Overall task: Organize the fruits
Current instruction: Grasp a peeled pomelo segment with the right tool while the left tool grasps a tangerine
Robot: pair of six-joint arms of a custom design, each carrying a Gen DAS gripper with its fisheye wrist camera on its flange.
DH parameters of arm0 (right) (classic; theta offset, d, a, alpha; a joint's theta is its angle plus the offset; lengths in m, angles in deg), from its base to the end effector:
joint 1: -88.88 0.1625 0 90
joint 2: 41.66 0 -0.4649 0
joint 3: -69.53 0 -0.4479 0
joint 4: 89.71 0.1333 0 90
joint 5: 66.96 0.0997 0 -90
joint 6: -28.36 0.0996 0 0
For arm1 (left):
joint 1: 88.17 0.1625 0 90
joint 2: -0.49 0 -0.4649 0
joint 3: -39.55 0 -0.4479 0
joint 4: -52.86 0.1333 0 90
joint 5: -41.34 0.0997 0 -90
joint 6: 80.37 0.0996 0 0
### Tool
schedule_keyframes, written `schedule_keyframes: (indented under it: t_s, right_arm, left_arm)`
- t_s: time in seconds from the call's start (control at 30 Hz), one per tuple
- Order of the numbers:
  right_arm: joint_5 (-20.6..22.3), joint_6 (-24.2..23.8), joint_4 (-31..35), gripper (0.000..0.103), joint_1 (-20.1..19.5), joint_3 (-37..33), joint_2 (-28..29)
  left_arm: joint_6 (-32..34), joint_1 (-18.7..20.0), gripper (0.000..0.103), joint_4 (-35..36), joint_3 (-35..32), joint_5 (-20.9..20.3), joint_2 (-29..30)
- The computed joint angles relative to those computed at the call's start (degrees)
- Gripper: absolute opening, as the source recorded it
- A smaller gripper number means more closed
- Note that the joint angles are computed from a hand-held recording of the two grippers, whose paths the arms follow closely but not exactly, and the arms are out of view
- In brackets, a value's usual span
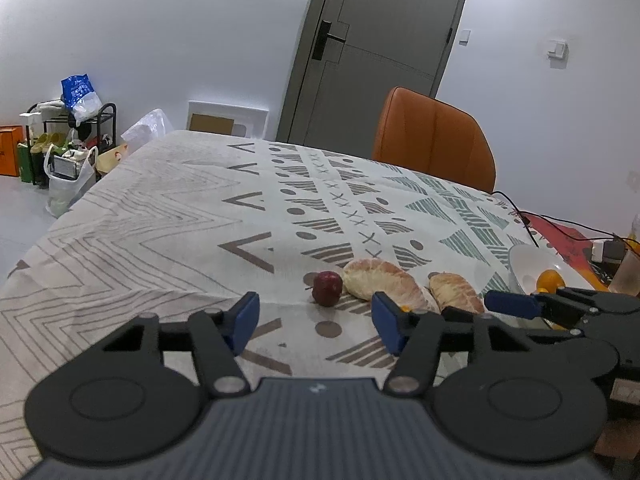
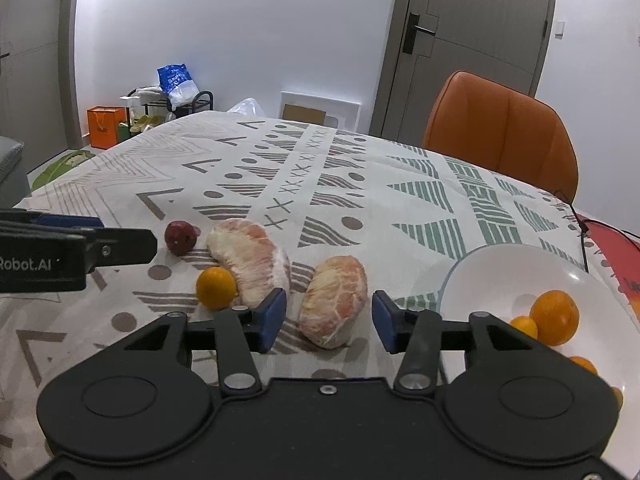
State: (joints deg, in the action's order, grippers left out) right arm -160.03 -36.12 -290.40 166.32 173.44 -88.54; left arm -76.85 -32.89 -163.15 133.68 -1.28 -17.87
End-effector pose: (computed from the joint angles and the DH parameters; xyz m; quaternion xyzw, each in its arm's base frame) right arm -0.0275 -0.7118 0.1474 0.3796 -0.8073 0.3381 0.2997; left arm -0.2101 -0.6659 -0.0917 0.1104 0.8393 -0.4723 0.2458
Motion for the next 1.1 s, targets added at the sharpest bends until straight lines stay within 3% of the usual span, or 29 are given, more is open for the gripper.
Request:
schedule_keyframes:
  t_s: [0.27,0.5,0.77,1.1]
  right_arm:
    - [-1.88,-1.14,-0.1,0.047,0.47,-1.06,0.97]
    - [-2.72,-4.08,-0.4,0.035,0.84,-1.69,1.79]
    - [-0.27,-2.42,2.1,0.034,-0.12,-0.23,-0.71]
    - [3.12,-0.18,2.5,0.034,-1.19,1.32,-3.44]
  left_arm:
    - [0.01,0.4,0.057,0.26,-0.7,-1.2,0.29]
    - [-0.39,0.58,0.054,1.12,-1.16,-2.62,0.45]
    - [-0.95,0.52,0.048,2.22,-1.58,-3.85,0.72]
    - [-1.2,-0.2,0.047,4.42,-3.04,-4.78,1.76]
